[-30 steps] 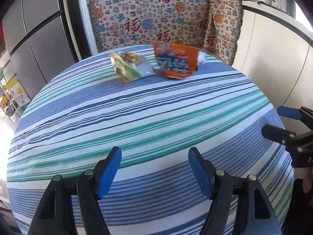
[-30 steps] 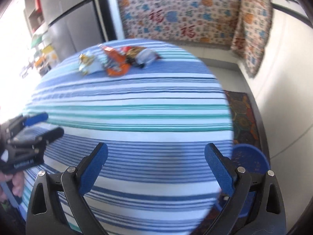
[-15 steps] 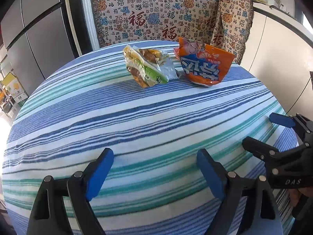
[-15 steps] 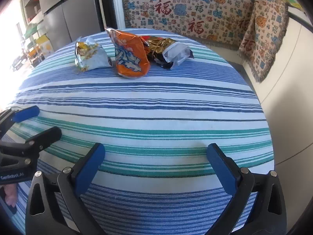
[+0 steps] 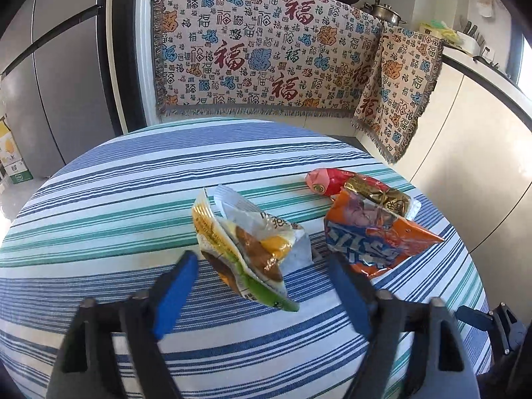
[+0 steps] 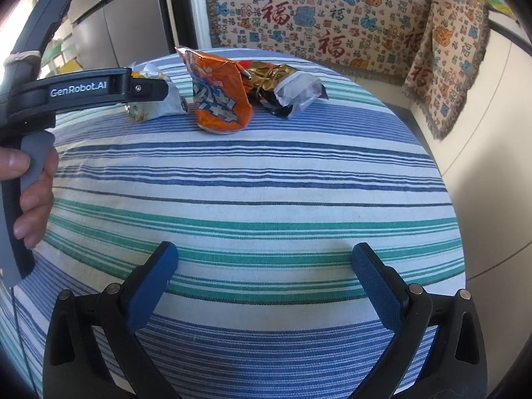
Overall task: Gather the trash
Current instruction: 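Grasp the yellow-green snack wrapper with the left gripper, then grasp the orange snack bag with the right gripper while the left holds the wrapper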
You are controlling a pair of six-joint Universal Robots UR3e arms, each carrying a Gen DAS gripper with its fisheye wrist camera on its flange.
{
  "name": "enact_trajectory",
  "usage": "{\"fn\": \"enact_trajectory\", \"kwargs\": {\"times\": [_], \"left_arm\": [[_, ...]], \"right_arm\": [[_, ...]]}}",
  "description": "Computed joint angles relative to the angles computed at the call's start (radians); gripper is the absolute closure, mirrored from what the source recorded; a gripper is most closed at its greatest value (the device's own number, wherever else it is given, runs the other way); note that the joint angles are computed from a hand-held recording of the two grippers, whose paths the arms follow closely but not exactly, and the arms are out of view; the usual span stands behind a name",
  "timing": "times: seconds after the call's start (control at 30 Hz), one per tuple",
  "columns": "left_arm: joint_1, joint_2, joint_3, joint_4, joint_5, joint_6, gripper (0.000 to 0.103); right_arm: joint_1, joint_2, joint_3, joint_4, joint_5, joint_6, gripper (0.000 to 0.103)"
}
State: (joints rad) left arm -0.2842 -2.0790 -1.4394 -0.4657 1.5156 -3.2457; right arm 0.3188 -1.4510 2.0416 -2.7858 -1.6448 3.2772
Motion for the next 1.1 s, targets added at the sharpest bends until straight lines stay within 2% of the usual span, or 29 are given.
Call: {"fn": "enact_trajectory", "kwargs": {"times": [0.03, 0.07, 0.17, 0.27, 0.43, 0.53, 0.6, 0.67, 0.7, 0.83, 0.93, 1.1], "left_arm": [[-0.003, -0.001, 0.003, -0.012, 0.017, 0.010, 0.073], [0.012, 0.018, -0.026, -0.005, -0.019, 0.021, 0.081], [0.043, 0.125, -0.174, 0.045, -0.055, 0.029, 0.085], [0.086, 0.303, -0.377, 0.065, -0.102, 0.086, 0.085], [0.192, 0.667, -0.679, -0.068, -0.184, 0.246, 0.085], [0.250, 0.839, -0.807, -0.132, -0.214, 0.289, 0.083], [0.259, 0.892, -0.865, -0.119, -0.209, 0.279, 0.070], [0.250, 0.900, -0.899, -0.076, -0.185, 0.251, 0.025], [0.229, 0.890, -0.916, -0.031, -0.151, 0.216, 0.021], [0.208, 0.833, -0.917, -0.008, -0.155, 0.198, 0.021], [0.141, 0.770, -0.910, 0.058, -0.079, 0.175, 0.020], [0.028, 0.647, -0.819, 0.081, 0.053, 0.118, 0.017]], "right_arm": [[-0.001, 0.000, 0.001, 0.000, 0.001, -0.001, 0.000], [-0.001, -0.001, 0.001, -0.001, 0.001, -0.002, 0.000], [-0.004, -0.002, 0.004, -0.002, 0.003, -0.004, 0.000], [-0.005, -0.003, 0.005, -0.003, 0.005, -0.007, 0.000], [-0.008, -0.004, 0.008, -0.007, 0.009, -0.012, 0.000], [-0.009, -0.005, 0.010, -0.008, 0.010, -0.014, 0.000], [-0.010, -0.005, 0.011, -0.009, 0.011, -0.015, 0.000], [-0.011, -0.006, 0.012, -0.009, 0.012, -0.016, 0.000], [-0.011, -0.006, 0.012, -0.010, 0.013, -0.017, 0.000], [-0.013, -0.007, 0.014, -0.012, 0.016, -0.021, 0.000], [-0.013, -0.007, 0.015, -0.012, 0.016, -0.021, 0.000], [-0.015, -0.008, 0.017, -0.013, 0.018, -0.024, 0.000]]}}
